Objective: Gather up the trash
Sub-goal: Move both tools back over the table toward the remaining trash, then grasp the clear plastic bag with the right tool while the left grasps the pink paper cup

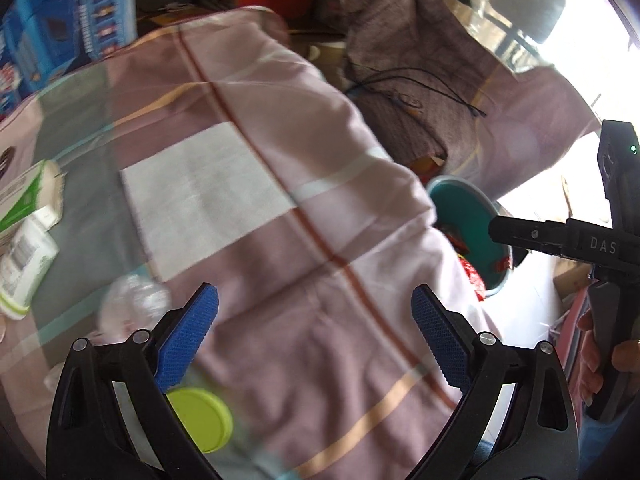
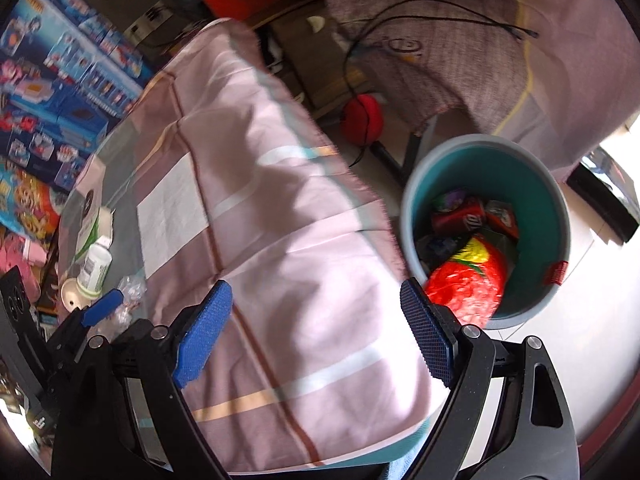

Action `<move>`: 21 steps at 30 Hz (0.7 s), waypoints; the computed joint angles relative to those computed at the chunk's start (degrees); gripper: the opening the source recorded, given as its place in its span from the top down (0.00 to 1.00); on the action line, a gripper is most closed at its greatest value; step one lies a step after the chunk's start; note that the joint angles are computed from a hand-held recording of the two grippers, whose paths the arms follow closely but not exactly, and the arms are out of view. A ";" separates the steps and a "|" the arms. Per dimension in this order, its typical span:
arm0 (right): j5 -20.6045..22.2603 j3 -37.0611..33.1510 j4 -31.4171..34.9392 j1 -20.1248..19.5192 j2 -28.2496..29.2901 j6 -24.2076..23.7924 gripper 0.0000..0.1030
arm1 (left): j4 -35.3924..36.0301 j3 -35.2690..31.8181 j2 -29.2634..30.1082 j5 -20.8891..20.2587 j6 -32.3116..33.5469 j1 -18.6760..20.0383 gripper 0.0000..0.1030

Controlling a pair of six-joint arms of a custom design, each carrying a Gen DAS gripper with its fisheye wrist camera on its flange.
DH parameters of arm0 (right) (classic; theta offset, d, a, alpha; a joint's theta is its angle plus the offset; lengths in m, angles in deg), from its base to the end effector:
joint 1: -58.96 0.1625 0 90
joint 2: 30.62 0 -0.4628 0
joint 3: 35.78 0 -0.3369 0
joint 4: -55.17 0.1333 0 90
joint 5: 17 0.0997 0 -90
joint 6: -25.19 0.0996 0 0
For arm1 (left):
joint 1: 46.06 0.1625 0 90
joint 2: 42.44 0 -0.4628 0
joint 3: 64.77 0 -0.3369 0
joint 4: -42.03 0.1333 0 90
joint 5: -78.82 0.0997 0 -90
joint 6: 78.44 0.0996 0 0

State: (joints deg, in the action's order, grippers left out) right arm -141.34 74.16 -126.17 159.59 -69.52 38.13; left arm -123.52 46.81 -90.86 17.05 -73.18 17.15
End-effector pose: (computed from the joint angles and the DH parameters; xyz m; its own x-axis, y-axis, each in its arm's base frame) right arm 0.1849 -0.5673 0.0920 -0.8649 0.2454 0.4379 0.0212 0.8894 -0.4566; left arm -0.0983 -0.5950 0.1438 -0.7884 0.3852 -0.4797 0.5147 0.8401 -0.1713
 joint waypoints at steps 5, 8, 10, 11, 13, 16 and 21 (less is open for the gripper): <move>0.20 -5.52 5.65 3.06 4.00 -0.17 0.20 | -1.24 1.76 -4.57 2.29 1.35 3.03 0.05; 0.22 -9.26 9.12 4.87 6.79 -0.52 0.20 | -1.47 2.51 -7.38 3.94 2.26 5.15 0.05; 0.40 -11.76 11.57 5.96 8.67 -0.45 0.20 | -1.26 2.70 -8.88 4.91 2.38 6.34 0.05; 0.77 -13.09 13.07 6.40 9.60 -0.28 0.20 | -1.30 2.94 -9.93 5.26 2.39 7.13 0.05; 1.58 -15.57 15.81 7.12 11.33 0.08 0.20 | -1.70 3.22 -11.81 5.64 2.33 8.65 0.05; 2.57 -20.14 20.53 8.52 14.43 0.31 0.20 | -2.16 3.16 -14.09 6.37 2.22 10.85 0.05; 3.88 -26.38 26.07 10.48 18.81 -0.53 0.20 | -4.01 2.84 -16.21 8.66 1.04 14.08 0.05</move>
State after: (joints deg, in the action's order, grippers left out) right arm -137.45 47.78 -100.10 170.07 -50.70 37.60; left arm -127.53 49.65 -107.07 25.70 -72.15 31.23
